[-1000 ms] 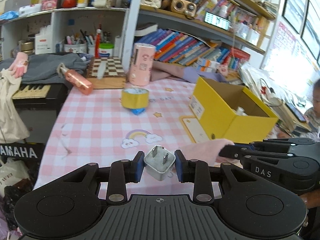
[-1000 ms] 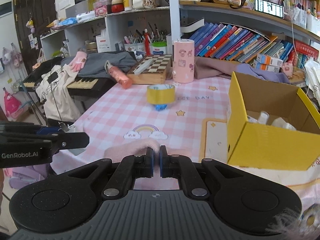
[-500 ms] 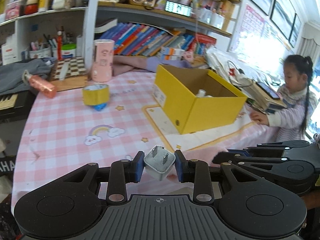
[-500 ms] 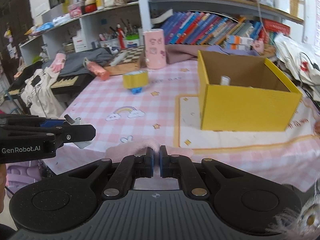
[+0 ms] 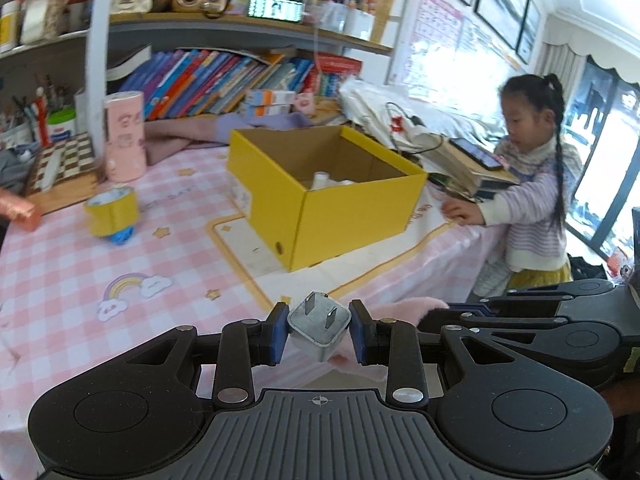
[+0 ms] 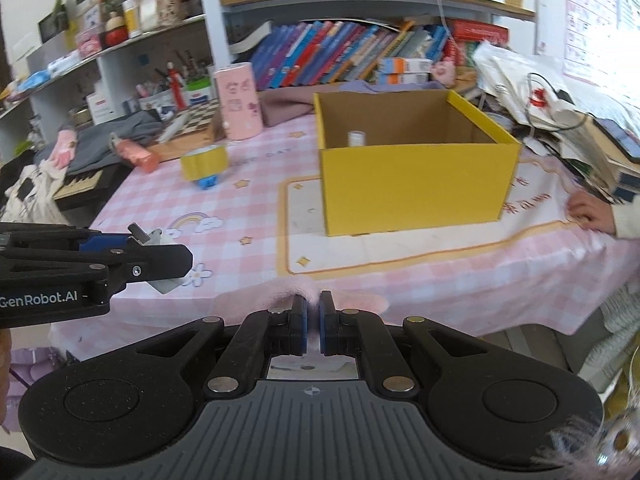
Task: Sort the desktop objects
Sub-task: 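Lift the glove with the right tool while the left tool carries the plug toward the yellow box, then carry the pink glove and white plug over the yellow box with both tools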
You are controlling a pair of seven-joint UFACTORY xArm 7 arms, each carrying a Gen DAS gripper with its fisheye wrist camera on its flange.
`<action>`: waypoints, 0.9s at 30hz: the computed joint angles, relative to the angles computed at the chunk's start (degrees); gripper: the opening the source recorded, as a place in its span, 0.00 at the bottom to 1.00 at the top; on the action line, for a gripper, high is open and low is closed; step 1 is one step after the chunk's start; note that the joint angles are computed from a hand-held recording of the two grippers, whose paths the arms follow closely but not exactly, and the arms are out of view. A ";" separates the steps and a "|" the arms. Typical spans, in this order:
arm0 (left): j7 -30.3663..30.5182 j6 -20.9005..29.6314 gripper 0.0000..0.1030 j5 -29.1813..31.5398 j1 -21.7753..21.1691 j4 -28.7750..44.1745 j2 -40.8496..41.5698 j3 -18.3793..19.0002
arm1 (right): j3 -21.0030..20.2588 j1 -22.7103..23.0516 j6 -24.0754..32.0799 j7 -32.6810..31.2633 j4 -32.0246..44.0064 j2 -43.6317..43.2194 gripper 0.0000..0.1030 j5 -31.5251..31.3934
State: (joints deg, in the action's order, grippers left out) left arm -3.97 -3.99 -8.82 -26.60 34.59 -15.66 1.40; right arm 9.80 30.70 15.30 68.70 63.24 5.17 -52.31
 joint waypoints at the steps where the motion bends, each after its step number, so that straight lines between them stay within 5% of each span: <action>1: 0.61 -0.11 0.30 -0.19 -1.31 0.38 0.38 1.06 | -0.07 0.02 0.34 0.39 -0.27 -0.30 0.05 -0.12; 16: 18.68 0.73 0.30 -16.56 -22.00 7.53 6.05 16.00 | 1.59 -3.41 3.93 2.69 -4.10 -4.18 0.05 1.10; 27: 25.32 1.07 0.30 -25.95 -19.47 14.10 11.63 11.16 | 1.47 -6.84 2.27 -3.12 -5.25 -4.88 0.05 5.90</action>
